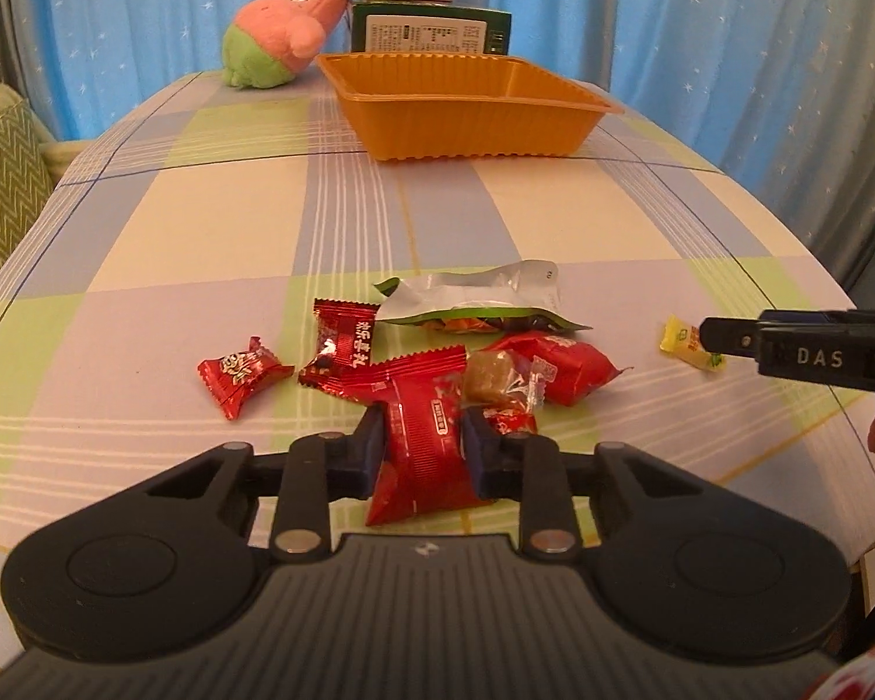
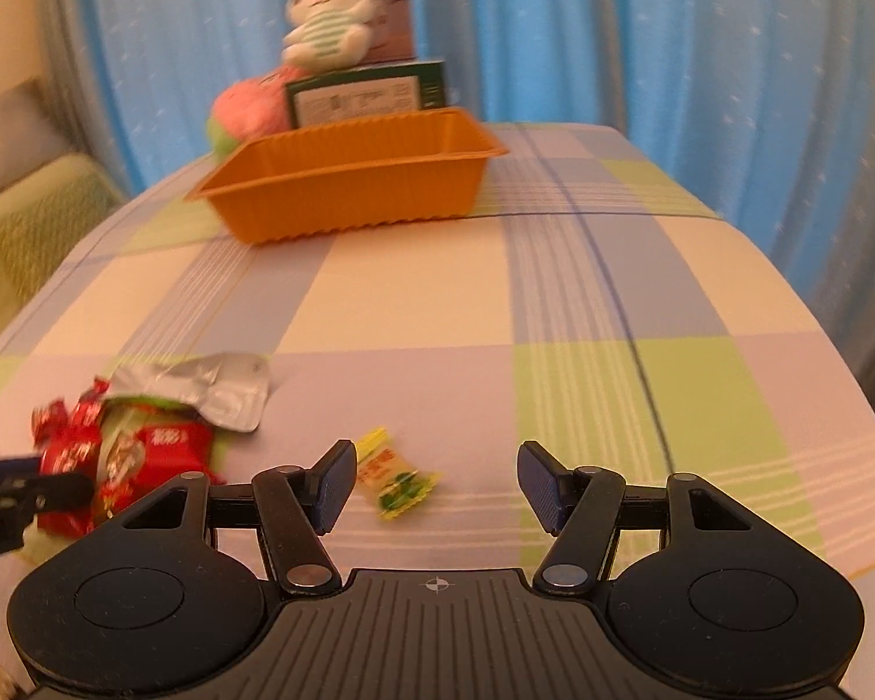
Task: Organize snacks
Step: 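Grasp the red candy packet with the left tool while the right tool grasps the yellow candy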
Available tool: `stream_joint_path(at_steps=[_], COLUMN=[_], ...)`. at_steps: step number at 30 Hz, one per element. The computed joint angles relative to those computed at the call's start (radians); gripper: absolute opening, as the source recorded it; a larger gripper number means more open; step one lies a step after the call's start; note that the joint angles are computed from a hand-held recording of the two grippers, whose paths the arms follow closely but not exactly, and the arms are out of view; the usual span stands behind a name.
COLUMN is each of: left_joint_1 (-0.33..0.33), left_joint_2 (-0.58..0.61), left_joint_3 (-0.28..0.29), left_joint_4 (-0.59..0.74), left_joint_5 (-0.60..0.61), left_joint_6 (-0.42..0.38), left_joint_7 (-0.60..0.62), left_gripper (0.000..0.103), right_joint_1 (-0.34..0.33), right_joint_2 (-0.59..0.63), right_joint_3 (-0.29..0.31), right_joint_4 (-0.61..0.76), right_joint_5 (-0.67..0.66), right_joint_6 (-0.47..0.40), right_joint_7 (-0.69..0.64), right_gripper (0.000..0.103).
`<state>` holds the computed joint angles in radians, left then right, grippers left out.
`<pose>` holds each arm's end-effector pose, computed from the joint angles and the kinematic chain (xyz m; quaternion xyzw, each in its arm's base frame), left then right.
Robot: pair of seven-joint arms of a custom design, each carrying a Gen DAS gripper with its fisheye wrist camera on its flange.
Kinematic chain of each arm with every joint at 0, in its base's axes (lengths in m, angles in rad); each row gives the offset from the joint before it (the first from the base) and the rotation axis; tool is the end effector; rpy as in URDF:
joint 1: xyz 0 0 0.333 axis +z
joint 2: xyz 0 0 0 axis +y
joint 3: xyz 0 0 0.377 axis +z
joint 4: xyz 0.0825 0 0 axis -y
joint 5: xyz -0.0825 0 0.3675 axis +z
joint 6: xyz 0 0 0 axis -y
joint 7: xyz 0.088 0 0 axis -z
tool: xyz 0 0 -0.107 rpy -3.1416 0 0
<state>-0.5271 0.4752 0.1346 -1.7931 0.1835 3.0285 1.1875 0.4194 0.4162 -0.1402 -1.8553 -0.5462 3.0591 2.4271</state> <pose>0.6501 -0.3027 0.4414 -0.5785 0.7242 -0.3135 0.2066 0.6493 0.2442 0.4487 -0.6452 0.6548 -0.2224 0.3247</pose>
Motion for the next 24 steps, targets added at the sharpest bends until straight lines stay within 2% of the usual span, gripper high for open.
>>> stream_joint_path(at_steps=[3,6,12,15,22,24], left_joint_1=[-0.006,-0.012,-0.004,-0.003,-0.004,-0.002], left_joint_2=[-0.003,-0.007,-0.008,-0.009,-0.011,-0.011], left_joint_3=[0.010,0.022,0.014,0.011,0.010,0.008], left_joint_4=[-0.004,-0.009,-0.013,-0.016,-0.021,-0.021], left_joint_5=[0.006,0.011,-0.012,-0.026,-0.050,-0.056], left_joint_6=[0.006,0.018,0.042,0.044,0.048,0.049], left_joint_7=[-0.007,-0.013,0.002,0.014,0.028,0.034], left_gripper=[0.023,0.022,0.022,0.022,0.022,0.022], right_joint_1=[-0.037,-0.055,-0.028,-0.025,-0.065,-0.068], right_joint_2=[0.013,0.026,0.057,0.064,0.061,0.060], right_joint_3=[0.050,0.075,0.055,0.053,0.112,0.119], right_joint_4=[0.016,0.031,0.067,0.071,0.064,0.064], right_joint_5=[0.014,0.035,0.021,0.021,0.095,0.113], right_joint_6=[-0.017,-0.032,-0.051,-0.045,-0.041,-0.044], right_joint_7=[-0.075,-0.128,-0.197,-0.212,-0.268,-0.282], right_gripper=[0.062,0.062,0.061,0.055,0.032,0.031])
